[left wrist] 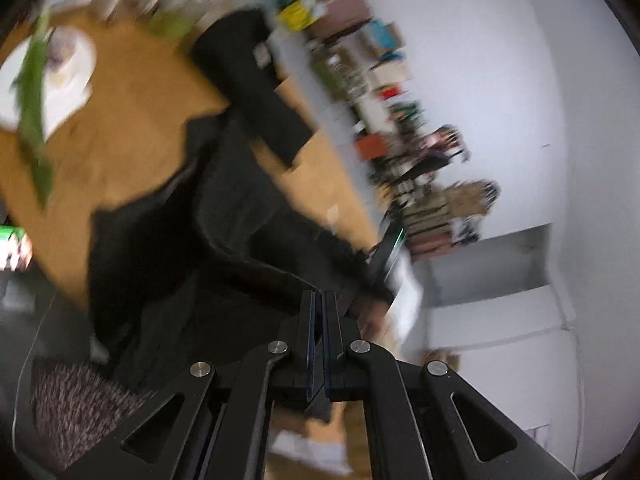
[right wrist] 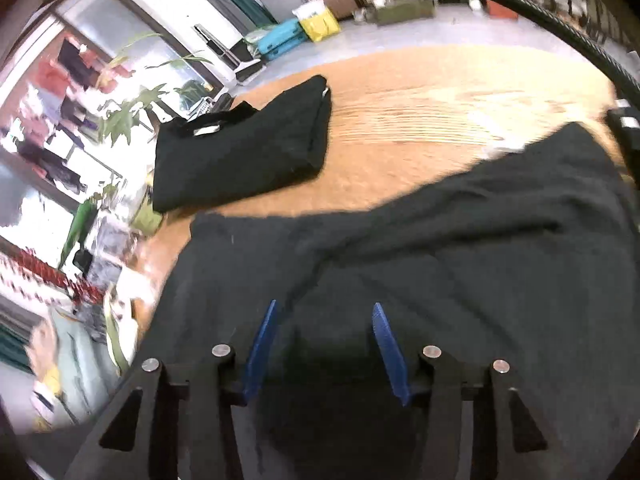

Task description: Fold clothes

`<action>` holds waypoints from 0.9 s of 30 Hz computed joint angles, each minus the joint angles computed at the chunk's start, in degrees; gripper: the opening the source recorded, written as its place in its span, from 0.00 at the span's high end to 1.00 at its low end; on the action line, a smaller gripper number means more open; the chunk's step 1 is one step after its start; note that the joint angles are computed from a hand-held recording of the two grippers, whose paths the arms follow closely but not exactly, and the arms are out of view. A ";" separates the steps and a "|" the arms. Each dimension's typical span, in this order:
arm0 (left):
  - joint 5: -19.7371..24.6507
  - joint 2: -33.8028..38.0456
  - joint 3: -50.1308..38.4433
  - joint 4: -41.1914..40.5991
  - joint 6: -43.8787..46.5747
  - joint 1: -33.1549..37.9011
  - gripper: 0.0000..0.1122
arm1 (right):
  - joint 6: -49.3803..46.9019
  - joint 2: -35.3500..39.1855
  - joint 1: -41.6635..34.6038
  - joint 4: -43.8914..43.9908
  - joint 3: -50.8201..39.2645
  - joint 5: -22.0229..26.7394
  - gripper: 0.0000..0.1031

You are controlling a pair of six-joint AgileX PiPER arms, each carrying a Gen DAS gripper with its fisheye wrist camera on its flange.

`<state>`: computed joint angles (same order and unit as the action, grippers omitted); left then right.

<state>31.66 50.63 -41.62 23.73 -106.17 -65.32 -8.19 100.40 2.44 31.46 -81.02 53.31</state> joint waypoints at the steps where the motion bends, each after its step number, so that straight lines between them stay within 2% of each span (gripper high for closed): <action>1: -1.65 0.23 2.30 2.46 -4.52 -1.50 0.98 | 2.67 3.36 0.99 -1.44 -4.04 1.26 0.47; 3: -5.59 0.90 5.29 3.55 -7.30 -1.89 0.98 | 6.08 8.20 2.78 -3.48 -9.86 4.52 0.49; 5: -6.23 1.55 5.68 1.97 -5.12 -1.28 0.98 | 7.40 11.56 3.62 -3.77 -13.79 7.29 0.52; 8: -6.22 2.11 5.32 0.73 -1.75 -0.82 0.98 | 9.17 12.92 5.46 -6.23 -16.05 6.17 0.59; 10: -6.47 1.79 5.31 2.85 -2.55 -1.71 0.98 | 9.46 14.73 6.97 -9.69 -19.05 7.79 0.65; 11: -6.20 1.63 5.26 4.39 -3.65 -2.47 0.98 | 8.81 15.17 7.48 -11.06 -20.05 7.90 0.75; 12: -5.11 1.40 4.84 5.45 -4.40 -3.15 0.98 | 8.14 15.63 7.98 -12.42 -21.08 8.03 0.93; 16: -3.38 0.11 4.75 7.25 -6.78 -4.29 0.98 | 6.32 15.94 7.76 -14.02 -24.00 6.31 0.93; 19: -3.25 -1.69 6.49 9.22 -11.30 -5.80 0.98 | 8.44 18.13 6.98 -14.63 -31.16 7.83 0.93; 22: -4.50 -1.27 8.48 3.10 -9.14 -4.70 0.98 | 12.06 21.93 6.46 -17.60 -39.27 10.57 0.91; 23: -4.85 -0.79 9.19 0.48 -7.91 -4.15 0.98 | 13.41 23.83 6.45 -19.20 -42.71 12.44 0.82; 24: -4.88 0.28 9.96 -1.77 -6.94 -3.81 0.98 | 14.33 25.05 6.43 -21.29 -43.99 13.99 0.59; 25: -4.99 1.46 10.71 -4.12 -5.82 -3.40 0.98 | 13.72 24.54 5.60 -21.31 -42.99 14.83 0.50; 26: -5.71 2.50 11.67 -6.23 -4.90 -2.91 0.98 | 12.56 22.96 4.78 -20.16 -39.68 13.74 0.50; 27: -8.72 2.61 13.60 -7.03 -5.35 -2.22 0.98 | 10.92 20.89 3.93 -18.60 -35.52 12.08 0.51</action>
<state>22.93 53.24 -28.02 16.71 -111.52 -67.54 2.73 121.29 6.38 12.86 -116.54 65.39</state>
